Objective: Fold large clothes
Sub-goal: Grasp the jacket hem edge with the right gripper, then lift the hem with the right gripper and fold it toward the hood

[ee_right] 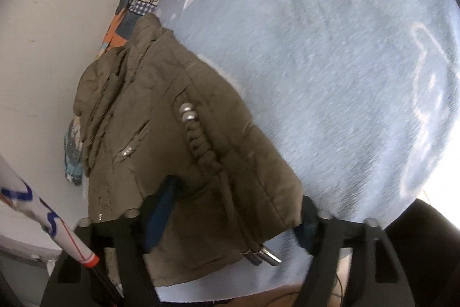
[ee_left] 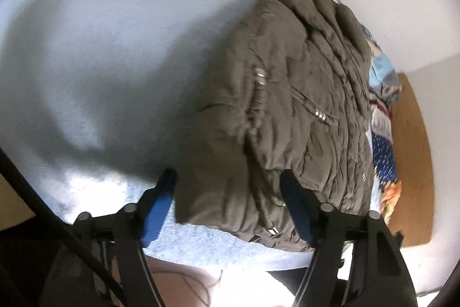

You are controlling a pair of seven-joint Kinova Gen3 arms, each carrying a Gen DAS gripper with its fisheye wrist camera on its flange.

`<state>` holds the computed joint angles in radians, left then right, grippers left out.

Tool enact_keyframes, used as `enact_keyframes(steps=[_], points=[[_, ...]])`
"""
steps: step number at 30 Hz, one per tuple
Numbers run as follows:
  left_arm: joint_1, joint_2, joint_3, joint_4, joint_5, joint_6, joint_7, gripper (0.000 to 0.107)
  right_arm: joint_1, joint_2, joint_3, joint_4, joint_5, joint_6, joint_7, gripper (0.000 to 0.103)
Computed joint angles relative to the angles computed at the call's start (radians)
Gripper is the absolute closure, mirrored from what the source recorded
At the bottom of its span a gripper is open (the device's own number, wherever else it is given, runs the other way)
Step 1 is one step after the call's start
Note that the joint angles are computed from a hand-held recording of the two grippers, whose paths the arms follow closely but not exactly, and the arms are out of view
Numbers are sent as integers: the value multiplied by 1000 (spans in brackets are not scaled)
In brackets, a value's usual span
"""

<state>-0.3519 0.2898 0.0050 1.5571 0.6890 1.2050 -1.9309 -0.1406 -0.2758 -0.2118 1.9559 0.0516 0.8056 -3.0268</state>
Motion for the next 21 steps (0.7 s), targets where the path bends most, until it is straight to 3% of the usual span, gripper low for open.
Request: enact_keyframes(steps=[2,9,14,21], points=[[17,-13,4,5,-14,-26,-9,36,3,-8,-3,6,5,-15,-6,51],[51,-24,6,11,-55,-65,-21,36,22,-48,-21,39,48,-80,-49,54],[59,-20,6,16,-73,-77,-19,36,39,-23,-27,28,31,-22,-56,52],[131,-41,19,41,-167,-177,1,32,9,24,-7,10,30,-20,-20,35]])
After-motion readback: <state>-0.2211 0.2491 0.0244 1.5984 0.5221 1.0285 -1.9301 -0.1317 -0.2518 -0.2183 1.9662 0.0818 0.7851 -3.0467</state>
